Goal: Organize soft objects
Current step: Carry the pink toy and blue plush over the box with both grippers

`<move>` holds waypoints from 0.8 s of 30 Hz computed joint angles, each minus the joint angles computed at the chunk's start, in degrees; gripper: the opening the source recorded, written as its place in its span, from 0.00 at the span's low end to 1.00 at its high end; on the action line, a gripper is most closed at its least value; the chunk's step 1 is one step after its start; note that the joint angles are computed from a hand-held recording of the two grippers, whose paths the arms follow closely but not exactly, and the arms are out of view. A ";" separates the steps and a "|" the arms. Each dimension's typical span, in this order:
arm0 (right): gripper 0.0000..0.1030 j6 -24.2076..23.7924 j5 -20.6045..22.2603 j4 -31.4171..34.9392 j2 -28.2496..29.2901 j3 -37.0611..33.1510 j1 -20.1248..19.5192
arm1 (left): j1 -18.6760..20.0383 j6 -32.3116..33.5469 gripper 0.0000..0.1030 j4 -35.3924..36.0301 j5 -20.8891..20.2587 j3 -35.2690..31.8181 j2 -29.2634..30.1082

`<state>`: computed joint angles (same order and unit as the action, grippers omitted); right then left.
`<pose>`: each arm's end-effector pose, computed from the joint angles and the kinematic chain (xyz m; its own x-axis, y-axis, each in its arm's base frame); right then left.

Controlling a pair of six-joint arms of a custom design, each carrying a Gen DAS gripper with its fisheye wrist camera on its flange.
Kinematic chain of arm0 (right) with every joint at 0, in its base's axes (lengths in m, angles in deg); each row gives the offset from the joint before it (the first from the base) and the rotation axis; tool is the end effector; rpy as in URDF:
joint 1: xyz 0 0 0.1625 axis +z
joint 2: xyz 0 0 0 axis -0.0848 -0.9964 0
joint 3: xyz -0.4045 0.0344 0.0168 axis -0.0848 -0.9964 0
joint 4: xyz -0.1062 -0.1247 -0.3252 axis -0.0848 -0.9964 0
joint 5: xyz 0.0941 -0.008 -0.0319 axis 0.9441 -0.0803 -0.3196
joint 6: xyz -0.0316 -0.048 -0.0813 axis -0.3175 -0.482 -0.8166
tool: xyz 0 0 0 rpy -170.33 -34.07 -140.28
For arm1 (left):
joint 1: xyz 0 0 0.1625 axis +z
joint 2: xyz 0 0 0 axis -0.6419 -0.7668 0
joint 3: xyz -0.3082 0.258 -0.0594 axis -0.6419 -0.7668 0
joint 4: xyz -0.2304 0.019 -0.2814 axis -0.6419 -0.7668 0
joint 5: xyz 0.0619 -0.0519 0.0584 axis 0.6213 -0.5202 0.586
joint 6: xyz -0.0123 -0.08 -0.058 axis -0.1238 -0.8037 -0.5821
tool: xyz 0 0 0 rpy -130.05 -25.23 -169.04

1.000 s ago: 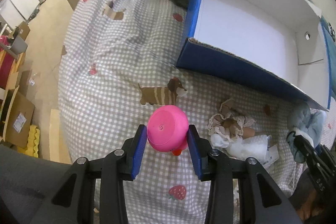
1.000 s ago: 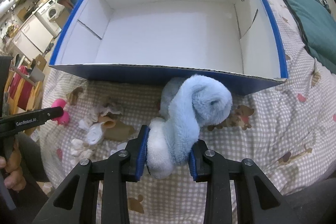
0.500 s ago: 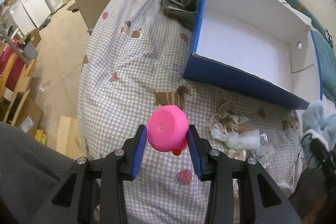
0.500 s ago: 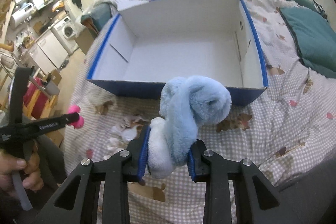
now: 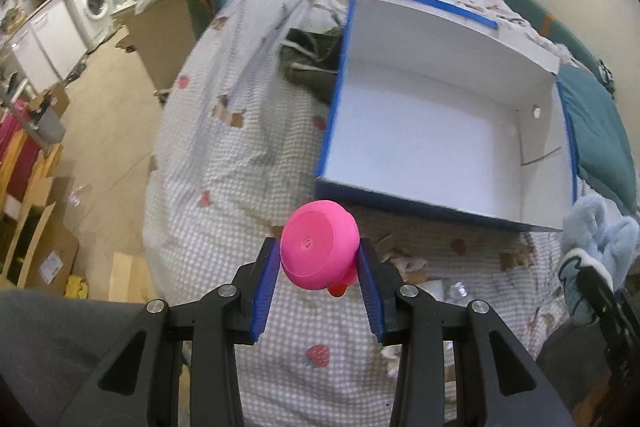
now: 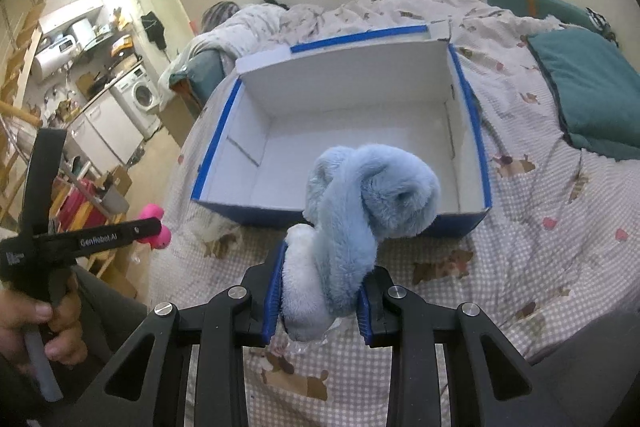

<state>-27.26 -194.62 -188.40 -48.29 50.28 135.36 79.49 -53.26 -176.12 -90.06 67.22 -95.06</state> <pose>0.3474 -0.3102 0.1270 -0.8903 0.0232 0.4548 -0.2978 0.7260 -0.6198 -0.1820 -0.4161 0.3191 -0.7434 0.0677 -0.6654 0.3534 0.8844 -0.3048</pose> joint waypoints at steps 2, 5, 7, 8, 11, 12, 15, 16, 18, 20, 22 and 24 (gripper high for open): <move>0.31 -0.52 -0.46 0.58 -0.52 -0.68 -0.34 | 0.57 2.98 0.35 -2.96 0.25 -0.47 1.55; 0.31 -2.37 -1.35 1.48 -0.88 -2.24 -1.00 | 1.90 7.60 0.35 -7.76 1.06 -1.75 4.44; 0.31 -3.69 -1.51 1.70 -1.15 -3.30 -1.73 | 2.75 9.64 0.35 -9.45 0.88 -3.20 6.10; 0.31 -4.35 -1.30 1.67 -1.33 -3.73 -2.17 | 3.14 10.91 0.35 -10.68 0.92 -3.91 6.96; 0.31 -6.78 -0.53 1.40 -1.27 -5.41 -3.74 | 4.03 14.55 0.35 -13.78 1.18 -5.82 9.46; 0.31 -7.78 -0.18 1.38 -1.14 -5.98 -4.32 | 4.24 15.43 0.35 -14.46 1.15 -6.26 10.13; 0.31 -10.35 0.37 1.43 -0.31 -7.75 -5.85 | 5.12 17.57 0.35 -15.99 1.08 -7.82 12.57; 0.31 -11.00 0.66 1.65 0.01 -8.39 -6.40 | 5.49 17.88 0.35 -16.08 0.91 -8.38 13.31; 0.31 -12.06 1.33 1.77 0.97 -9.72 -7.38 | 6.36 18.16 0.35 -15.99 0.10 -9.61 14.98; 0.31 -13.04 2.26 1.90 1.88 -10.80 -8.39 | 6.93 18.89 0.35 -16.44 -0.19 -10.32 16.45; 0.31 -14.08 2.74 2.38 3.05 -12.17 -9.26 | 7.16 19.68 0.35 -17.25 -0.06 -10.53 17.59; 0.31 -14.94 3.09 2.88 4.21 -13.32 -10.06 | 7.42 20.86 0.35 -18.77 0.07 -10.54 18.80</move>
<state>-42.20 -191.52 -185.53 -44.07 36.96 125.30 86.91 -32.40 -194.88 -89.99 56.68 -76.25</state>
